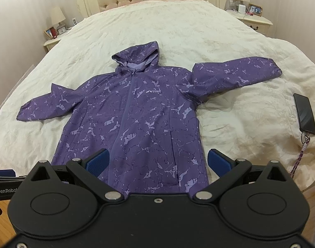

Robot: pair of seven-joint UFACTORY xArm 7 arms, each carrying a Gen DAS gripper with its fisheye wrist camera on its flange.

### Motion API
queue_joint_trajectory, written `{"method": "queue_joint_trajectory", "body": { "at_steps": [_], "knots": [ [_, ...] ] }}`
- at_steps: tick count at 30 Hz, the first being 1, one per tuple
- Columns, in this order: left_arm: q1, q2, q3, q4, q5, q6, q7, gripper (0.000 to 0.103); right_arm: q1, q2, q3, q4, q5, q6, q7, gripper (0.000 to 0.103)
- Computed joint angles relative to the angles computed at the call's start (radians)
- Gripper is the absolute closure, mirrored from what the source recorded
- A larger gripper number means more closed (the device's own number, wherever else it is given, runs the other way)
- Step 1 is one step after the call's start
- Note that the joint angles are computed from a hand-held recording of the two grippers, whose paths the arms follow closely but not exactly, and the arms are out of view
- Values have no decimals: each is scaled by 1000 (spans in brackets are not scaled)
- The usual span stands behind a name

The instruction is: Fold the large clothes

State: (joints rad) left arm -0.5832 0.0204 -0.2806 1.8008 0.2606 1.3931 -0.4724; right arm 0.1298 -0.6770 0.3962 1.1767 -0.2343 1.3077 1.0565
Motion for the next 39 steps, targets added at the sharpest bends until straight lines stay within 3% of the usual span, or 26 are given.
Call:
{"method": "queue_joint_trajectory", "body": {
  "at_steps": [6,15,22,28,33,39],
  "knots": [
    [6,-5,5,-8,-3,-30,-10,23,-8,-22,-4,-22,-23,-54,-14,2],
    [40,8,23,-29,10,-173,-33,23,-53,-17,3,-50,-85,-203,-16,1],
    [60,92,58,21,25,-270,38,23,-117,34,25,-55,-188,-353,1,1],
    [88,191,106,99,-14,-332,98,23,-131,153,-2,-14,-213,-456,24,1],
    [147,289,132,193,-147,-384,171,23,-123,280,-16,71,-266,-463,46,1],
    [198,408,160,300,-215,-445,271,22,-115,442,11,201,-463,-418,140,1]
  ]
}}
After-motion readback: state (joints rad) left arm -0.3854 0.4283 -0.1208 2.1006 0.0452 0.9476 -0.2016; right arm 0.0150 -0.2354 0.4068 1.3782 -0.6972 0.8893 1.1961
